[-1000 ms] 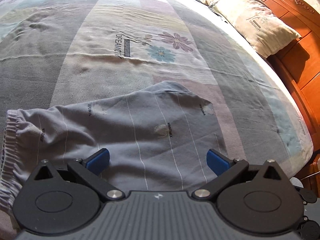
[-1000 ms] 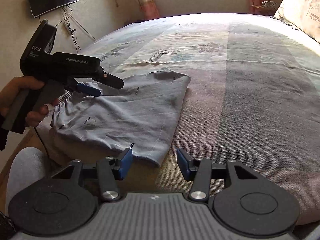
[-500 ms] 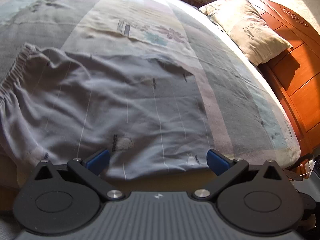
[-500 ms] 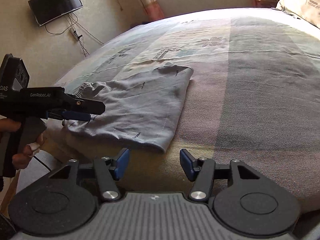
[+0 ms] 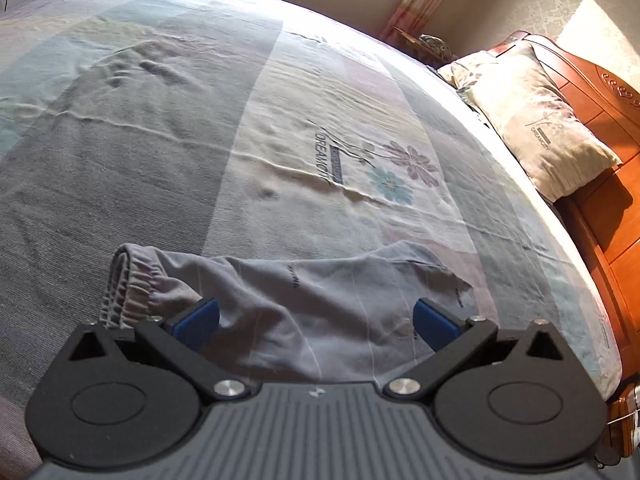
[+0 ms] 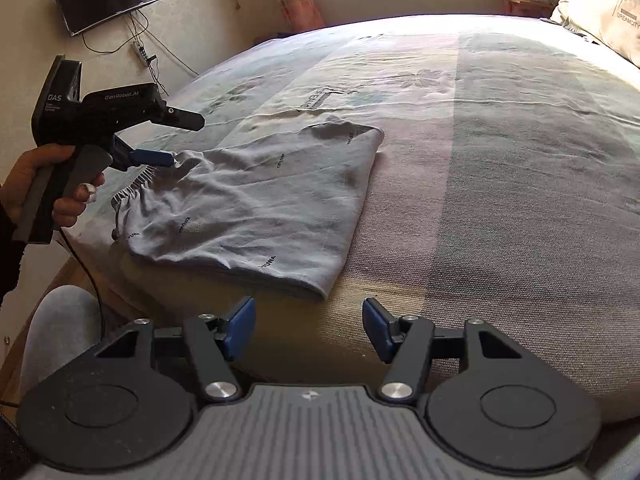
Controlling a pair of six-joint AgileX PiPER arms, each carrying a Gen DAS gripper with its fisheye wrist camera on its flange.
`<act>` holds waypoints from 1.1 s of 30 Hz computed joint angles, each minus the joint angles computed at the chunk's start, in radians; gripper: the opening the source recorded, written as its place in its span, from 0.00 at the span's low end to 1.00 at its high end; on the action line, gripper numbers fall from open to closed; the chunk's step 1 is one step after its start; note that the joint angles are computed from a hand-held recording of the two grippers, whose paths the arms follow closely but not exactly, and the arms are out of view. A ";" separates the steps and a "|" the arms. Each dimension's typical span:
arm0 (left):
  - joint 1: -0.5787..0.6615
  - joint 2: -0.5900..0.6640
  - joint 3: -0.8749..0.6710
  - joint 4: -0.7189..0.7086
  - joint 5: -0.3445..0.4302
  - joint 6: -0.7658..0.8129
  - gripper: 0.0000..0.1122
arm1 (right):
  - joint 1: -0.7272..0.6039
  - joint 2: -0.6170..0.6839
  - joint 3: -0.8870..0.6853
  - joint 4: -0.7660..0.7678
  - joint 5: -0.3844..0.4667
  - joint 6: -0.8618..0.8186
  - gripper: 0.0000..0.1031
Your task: Fold clothes
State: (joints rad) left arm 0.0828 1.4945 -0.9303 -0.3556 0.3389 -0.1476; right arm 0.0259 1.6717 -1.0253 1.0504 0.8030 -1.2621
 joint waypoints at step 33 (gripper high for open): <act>-0.201 -0.231 0.173 0.530 0.178 -0.705 0.91 | 0.055 0.006 -0.030 -0.019 -0.017 0.020 0.67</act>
